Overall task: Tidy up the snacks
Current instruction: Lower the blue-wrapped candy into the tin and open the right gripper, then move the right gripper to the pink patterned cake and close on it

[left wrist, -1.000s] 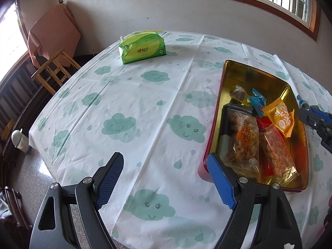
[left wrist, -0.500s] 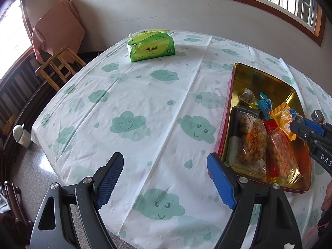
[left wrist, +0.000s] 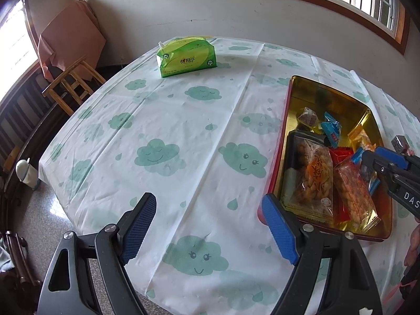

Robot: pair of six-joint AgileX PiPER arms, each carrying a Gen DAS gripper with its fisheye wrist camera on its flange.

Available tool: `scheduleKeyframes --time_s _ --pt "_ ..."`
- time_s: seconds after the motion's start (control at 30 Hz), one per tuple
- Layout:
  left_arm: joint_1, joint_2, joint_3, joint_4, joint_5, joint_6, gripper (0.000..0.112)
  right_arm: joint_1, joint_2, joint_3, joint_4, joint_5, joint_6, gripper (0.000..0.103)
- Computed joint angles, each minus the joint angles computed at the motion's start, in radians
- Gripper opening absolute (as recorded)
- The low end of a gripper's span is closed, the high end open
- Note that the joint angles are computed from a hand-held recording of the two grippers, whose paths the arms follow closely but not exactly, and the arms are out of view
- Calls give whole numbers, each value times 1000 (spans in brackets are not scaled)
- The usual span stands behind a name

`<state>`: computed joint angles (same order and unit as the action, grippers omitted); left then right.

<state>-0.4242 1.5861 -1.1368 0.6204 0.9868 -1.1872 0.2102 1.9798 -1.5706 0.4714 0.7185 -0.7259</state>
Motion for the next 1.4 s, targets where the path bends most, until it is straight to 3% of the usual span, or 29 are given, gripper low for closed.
scheduleKeyframes --time_s 0.07,0.3,0.37,0.6,0.93,1.4 --pt "-3 2 -4 -6 1 3 80 -10 -4 0 26 8 -18 48" --pt "-12 8 -19 -27 0 14 80 -65 -50 26 141 18 -102 52" --pt "-20 12 -27 -23 6 11 80 -94 -68 46 161 9 -130 61" --pt "-54 39 -70 -19 22 20 80 -255 -37 17 152 -1 -146 61" --pt "-122 136 -215 -24 46 92 80 -417 155 -216 -19 -17 16 65" --pt "-196 405 -624 -78 132 293 82 -421 454 -654 -104 160 106 65"
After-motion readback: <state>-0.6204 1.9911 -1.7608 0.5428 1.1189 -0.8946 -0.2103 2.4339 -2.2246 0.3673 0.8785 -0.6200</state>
